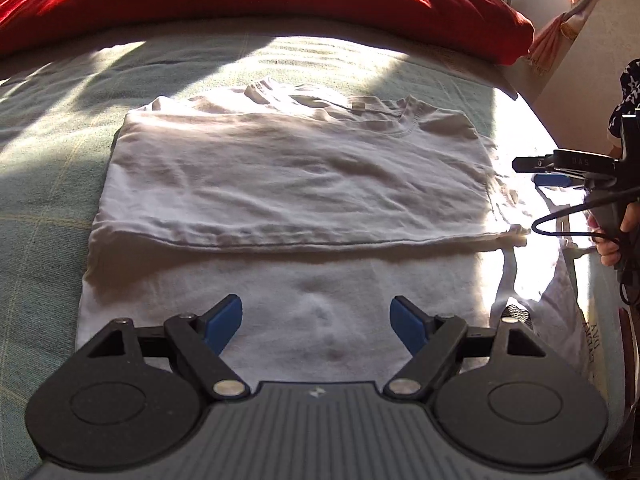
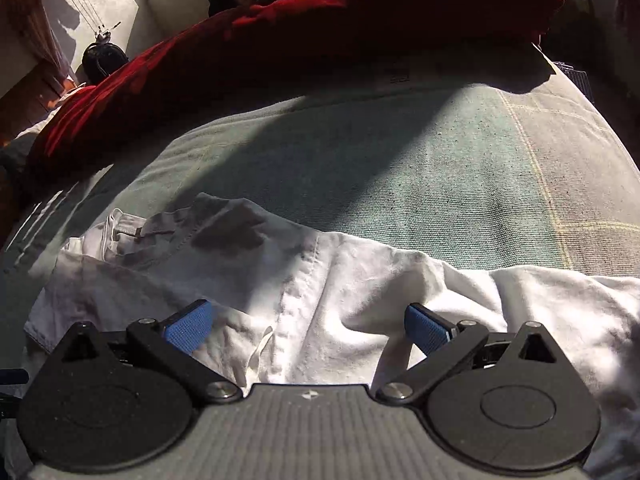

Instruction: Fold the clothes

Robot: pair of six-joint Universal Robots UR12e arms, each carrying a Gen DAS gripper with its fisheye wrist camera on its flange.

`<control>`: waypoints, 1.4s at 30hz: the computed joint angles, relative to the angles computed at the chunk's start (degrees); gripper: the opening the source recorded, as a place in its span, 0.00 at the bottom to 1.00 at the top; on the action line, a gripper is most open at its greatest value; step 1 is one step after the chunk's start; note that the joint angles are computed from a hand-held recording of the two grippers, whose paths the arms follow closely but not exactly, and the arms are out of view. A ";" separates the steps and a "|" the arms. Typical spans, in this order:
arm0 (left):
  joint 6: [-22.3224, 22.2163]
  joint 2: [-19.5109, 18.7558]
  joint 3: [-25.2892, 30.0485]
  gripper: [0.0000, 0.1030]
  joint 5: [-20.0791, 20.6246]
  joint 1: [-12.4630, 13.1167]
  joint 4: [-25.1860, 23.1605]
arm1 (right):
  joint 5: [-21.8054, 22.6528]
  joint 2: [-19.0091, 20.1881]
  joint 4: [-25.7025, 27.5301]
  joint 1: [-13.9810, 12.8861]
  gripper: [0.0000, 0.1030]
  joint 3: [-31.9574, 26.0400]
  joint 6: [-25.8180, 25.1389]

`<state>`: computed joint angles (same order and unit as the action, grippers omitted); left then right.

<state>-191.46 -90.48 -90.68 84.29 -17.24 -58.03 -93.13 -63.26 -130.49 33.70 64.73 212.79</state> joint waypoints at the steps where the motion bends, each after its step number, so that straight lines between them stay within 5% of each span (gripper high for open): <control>1: -0.69 -0.42 0.43 0.78 0.50 -0.60 0.53 | -0.61 0.05 -1.00 -0.34 1.00 0.59 -1.70; 7: -0.73 -3.10 3.60 0.78 2.26 -3.03 1.51 | -1.97 -2.09 -4.12 -1.99 1.00 3.08 -1.38; 12: -1.54 -5.14 5.52 0.78 2.33 -3.77 2.47 | 3.73 -6.54 -6.94 -3.35 1.00 9.26 0.02; 18: -0.15 -7.83 8.87 0.78 1.04 -4.28 2.55 | -7.14 -9.04 -6.46 -2.89 1.00 13.45 4.57; 21: 1.72 -10.24 11.43 0.78 -2.01 -4.56 4.72 | -8.19 -10.37 -7.65 -2.89 1.00 14.53 8.73; 26: 5.57 -16.94 18.43 0.79 -10.49 -5.40 5.95 | -8.06 -11.37 -7.06 -1.76 1.00 14.74 6.52; 32: 4.18 -22.85 22.98 0.79 -18.18 -5.11 4.79 | -7.53 -11.52 -4.69 -0.79 1.00 14.43 6.92; 42: 0.86 -26.96 26.88 0.78 -13.29 -4.67 9.61 | -7.43 -11.71 -4.46 -0.29 1.00 14.29 7.93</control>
